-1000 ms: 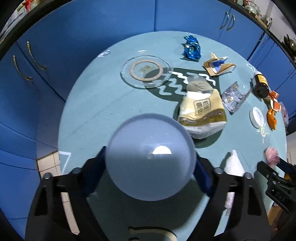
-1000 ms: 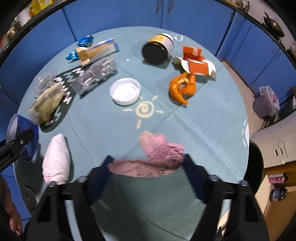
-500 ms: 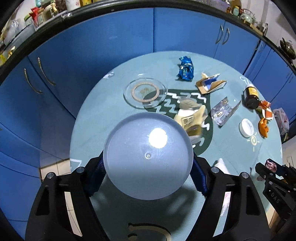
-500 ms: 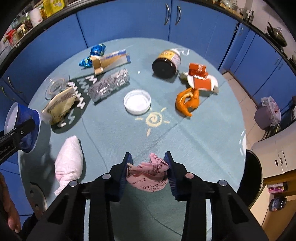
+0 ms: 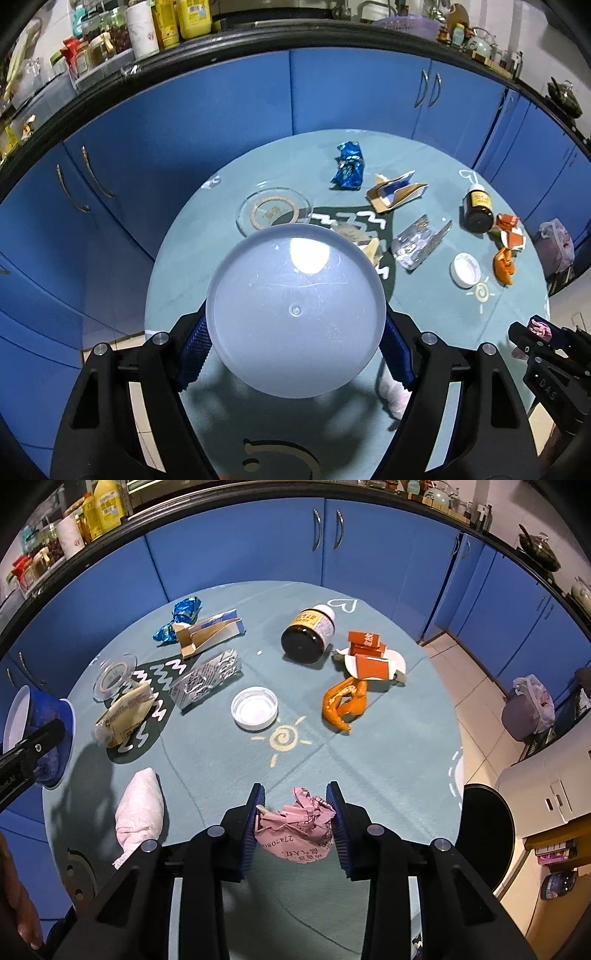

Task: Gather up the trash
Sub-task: 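Carry the pink paper to the black bin and open the right gripper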

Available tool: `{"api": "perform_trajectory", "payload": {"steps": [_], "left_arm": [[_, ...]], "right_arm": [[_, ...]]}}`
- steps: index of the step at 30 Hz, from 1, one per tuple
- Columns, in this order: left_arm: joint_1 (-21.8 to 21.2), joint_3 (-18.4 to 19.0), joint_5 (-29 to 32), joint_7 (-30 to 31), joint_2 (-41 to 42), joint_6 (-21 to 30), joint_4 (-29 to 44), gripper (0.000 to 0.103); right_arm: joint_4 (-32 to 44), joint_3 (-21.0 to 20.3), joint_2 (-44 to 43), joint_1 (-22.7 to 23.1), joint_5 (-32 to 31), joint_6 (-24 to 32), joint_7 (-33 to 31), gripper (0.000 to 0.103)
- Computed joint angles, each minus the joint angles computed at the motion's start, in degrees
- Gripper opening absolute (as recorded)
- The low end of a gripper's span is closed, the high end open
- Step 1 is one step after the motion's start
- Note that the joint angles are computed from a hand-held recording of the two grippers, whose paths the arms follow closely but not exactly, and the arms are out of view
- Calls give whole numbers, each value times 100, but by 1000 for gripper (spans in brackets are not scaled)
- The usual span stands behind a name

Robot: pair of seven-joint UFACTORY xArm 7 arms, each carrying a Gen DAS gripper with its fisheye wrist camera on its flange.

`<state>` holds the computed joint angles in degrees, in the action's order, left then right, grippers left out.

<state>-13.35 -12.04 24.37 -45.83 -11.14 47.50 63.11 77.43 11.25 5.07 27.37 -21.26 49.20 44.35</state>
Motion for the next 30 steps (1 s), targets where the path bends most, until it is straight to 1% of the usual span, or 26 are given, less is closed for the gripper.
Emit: {"api": "perform_trajectory", "payload": {"steps": [3, 9, 18, 30], "left_arm": [[-27, -87, 205, -73, 45, 45, 121, 77], [-181, -160, 339, -59, 200, 40, 391, 77], [-632, -232, 529, 1, 780, 82, 1086, 77], [-1362, -33, 675, 104, 1634, 260, 2123, 77]], "right_arm": [[-84, -21, -106, -35, -22, -54, 51, 34], [-285, -24, -330, -165, -50, -118, 149, 34], [-801, -22, -845, -523, -9, -200, 250, 34], [-1395, -30, -1429, -1064, 157, -296, 233, 34]]}}
